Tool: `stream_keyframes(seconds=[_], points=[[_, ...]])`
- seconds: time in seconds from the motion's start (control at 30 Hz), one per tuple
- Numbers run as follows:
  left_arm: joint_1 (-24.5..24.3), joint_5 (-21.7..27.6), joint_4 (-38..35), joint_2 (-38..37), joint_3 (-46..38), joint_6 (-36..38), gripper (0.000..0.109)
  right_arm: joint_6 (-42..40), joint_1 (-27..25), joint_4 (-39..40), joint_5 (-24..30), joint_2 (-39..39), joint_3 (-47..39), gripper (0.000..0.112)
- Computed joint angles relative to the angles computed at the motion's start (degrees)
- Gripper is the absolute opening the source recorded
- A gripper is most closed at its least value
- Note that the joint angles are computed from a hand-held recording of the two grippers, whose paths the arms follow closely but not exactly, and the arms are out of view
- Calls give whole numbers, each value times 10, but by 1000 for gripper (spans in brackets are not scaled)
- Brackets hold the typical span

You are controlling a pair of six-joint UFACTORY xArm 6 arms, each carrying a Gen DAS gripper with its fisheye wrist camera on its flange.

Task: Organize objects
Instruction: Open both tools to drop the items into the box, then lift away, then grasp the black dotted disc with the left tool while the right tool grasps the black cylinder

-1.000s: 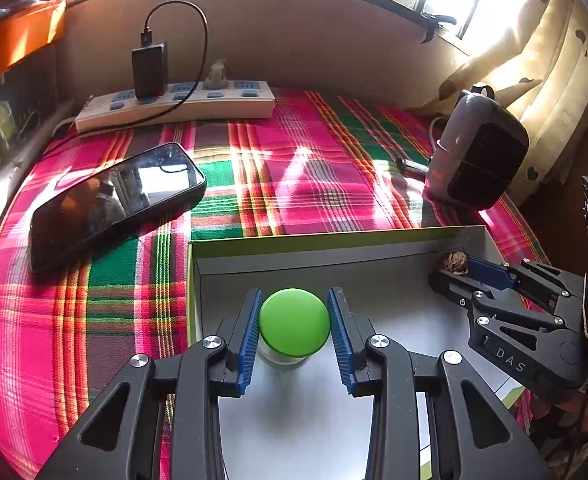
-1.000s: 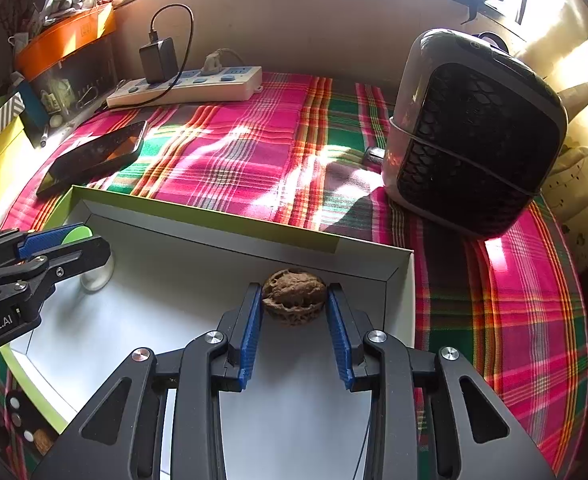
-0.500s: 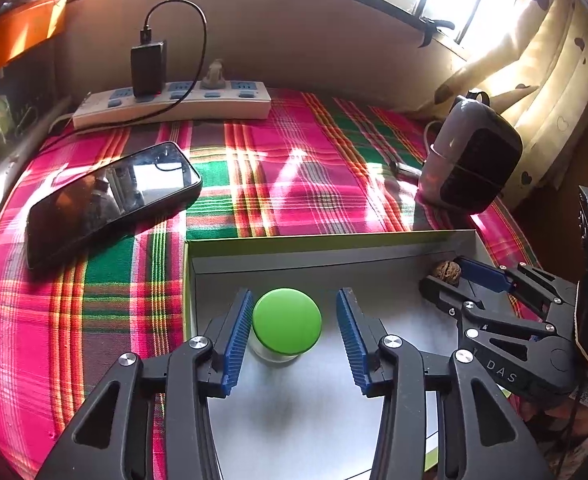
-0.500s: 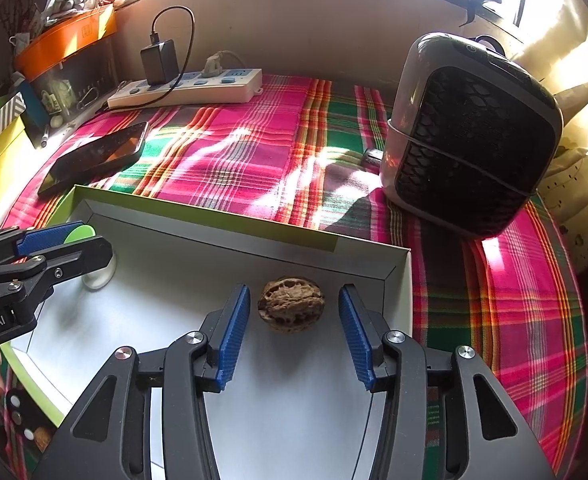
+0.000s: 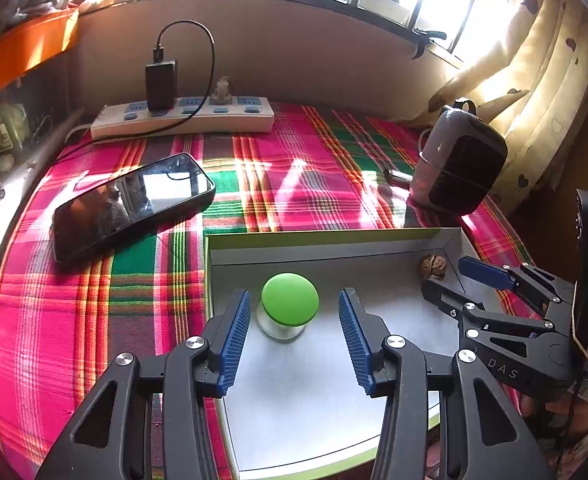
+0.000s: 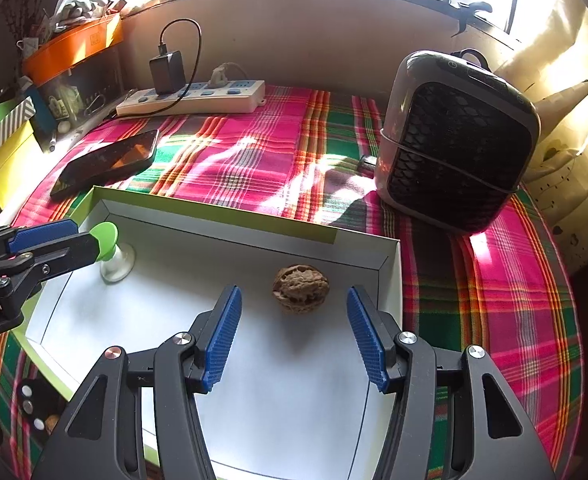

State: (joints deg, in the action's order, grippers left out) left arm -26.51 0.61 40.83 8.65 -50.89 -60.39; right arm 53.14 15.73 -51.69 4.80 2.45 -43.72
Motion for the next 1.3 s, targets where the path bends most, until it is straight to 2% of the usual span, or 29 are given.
stream_keyframes(seconds=[0.1,0.4,0.67,0.8,1.13,1.3], points=[[2,7,50,-11,4,-43,45,13,0,-10,-1,-13,11,56],[6,5,104,-51,42,-106,45,68,-3,-60,-7,-57,45,56],[12,8,231,-93,72,-231,45,135,-7,-127,-12,-104,83,56],[14,6,262,-113,92,-266,45,163,-6,-157,-14,-129,102,56],[22,-10,422,-160,136,-444,45,229,-17,-231,-38,-201,165,56],[20,-12,441,-176,157,-463,45,248,-20,-253,-46,-231,193,56]])
